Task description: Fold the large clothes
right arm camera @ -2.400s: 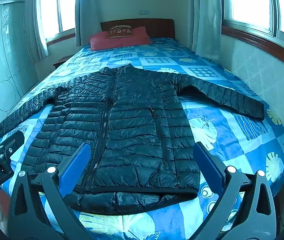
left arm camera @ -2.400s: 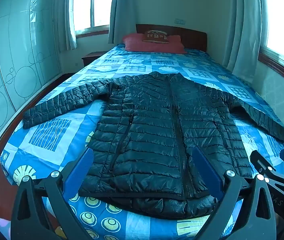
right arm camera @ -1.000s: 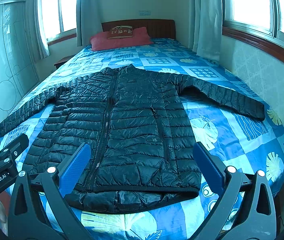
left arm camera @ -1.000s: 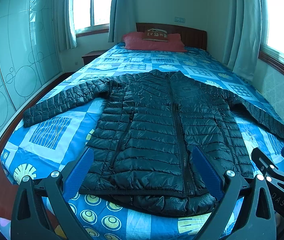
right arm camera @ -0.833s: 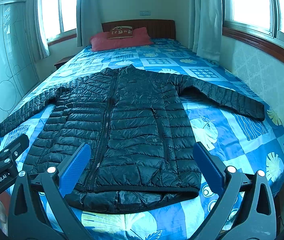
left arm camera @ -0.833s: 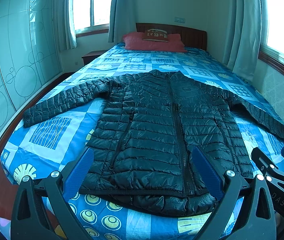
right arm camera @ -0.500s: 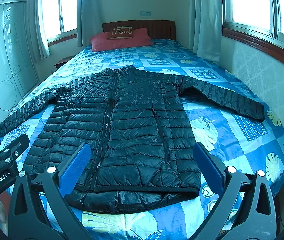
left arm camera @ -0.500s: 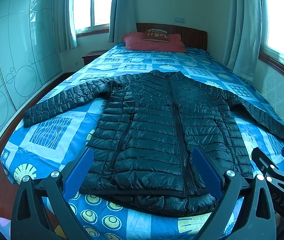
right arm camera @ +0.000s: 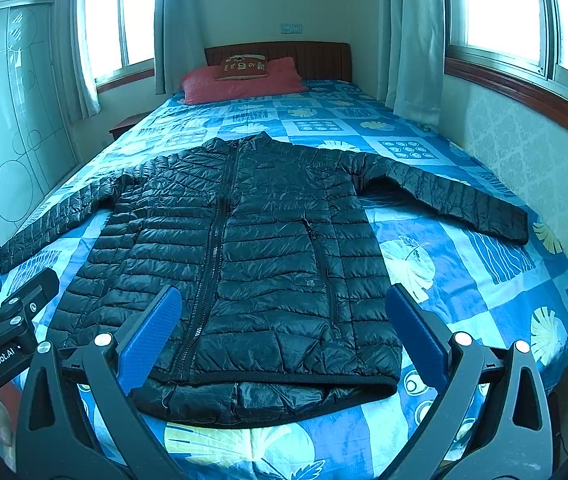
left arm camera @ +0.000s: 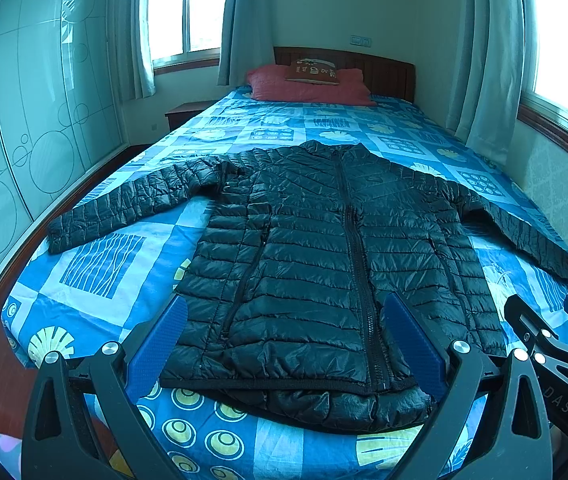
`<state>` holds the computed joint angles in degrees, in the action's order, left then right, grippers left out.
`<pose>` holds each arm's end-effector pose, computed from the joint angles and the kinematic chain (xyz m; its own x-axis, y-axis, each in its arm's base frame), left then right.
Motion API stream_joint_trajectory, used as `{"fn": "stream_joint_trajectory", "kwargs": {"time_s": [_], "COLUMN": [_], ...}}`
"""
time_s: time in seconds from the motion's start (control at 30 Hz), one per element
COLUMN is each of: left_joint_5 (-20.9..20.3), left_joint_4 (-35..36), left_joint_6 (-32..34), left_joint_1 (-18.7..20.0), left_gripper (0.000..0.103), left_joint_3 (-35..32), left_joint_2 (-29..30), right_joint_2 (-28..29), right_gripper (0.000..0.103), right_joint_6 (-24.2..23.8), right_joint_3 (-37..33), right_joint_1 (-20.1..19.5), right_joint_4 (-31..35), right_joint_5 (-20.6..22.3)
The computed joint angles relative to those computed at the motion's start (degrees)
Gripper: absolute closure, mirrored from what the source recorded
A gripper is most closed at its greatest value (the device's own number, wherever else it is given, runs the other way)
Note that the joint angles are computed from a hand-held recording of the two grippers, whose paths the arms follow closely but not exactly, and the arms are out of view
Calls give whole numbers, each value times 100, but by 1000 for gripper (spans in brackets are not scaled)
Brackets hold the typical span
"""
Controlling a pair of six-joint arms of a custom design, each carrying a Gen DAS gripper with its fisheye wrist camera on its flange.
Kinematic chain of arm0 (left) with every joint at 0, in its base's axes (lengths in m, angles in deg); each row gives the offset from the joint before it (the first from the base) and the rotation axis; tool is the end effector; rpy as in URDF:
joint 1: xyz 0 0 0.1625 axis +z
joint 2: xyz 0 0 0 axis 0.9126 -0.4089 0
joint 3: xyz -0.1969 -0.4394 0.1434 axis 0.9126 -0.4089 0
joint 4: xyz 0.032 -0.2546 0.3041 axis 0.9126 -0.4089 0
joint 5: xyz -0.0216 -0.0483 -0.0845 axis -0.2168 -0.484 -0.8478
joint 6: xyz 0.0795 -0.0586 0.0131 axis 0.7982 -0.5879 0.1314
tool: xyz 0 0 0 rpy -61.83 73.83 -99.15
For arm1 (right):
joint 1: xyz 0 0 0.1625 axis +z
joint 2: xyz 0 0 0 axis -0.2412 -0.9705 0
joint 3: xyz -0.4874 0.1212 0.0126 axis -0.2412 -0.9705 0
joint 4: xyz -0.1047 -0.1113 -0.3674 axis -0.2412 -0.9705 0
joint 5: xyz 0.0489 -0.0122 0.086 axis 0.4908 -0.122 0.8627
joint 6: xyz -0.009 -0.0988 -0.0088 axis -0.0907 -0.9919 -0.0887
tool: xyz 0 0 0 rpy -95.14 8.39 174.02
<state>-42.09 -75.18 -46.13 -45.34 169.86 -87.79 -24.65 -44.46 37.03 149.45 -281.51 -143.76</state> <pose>-0.1163 -0.2801 0.3640 -0.6340 -0.4803 -0.6061 0.3178 0.5527 -0.7704 0.4501 -0.3520 -0.0051 -0.6801 -0.3402 0.6494 -0.6962 0.5774 -0.4266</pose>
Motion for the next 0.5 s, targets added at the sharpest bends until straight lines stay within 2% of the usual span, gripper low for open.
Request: {"fn": "stream_joint_trajectory", "kwargs": {"time_s": [0.5], "left_joint_5": [-10], "left_joint_4": [11], "left_joint_6": [-10], "left_joint_1": [-14], "left_gripper": [5], "left_joint_3": [9], "left_joint_2": [-15], "right_joint_2": [-9], "right_gripper": [2], "right_joint_6": [-9], "right_joint_3": [7], "right_joint_1": [9], "right_joint_4": [-11], "right_joint_5": [3]}}
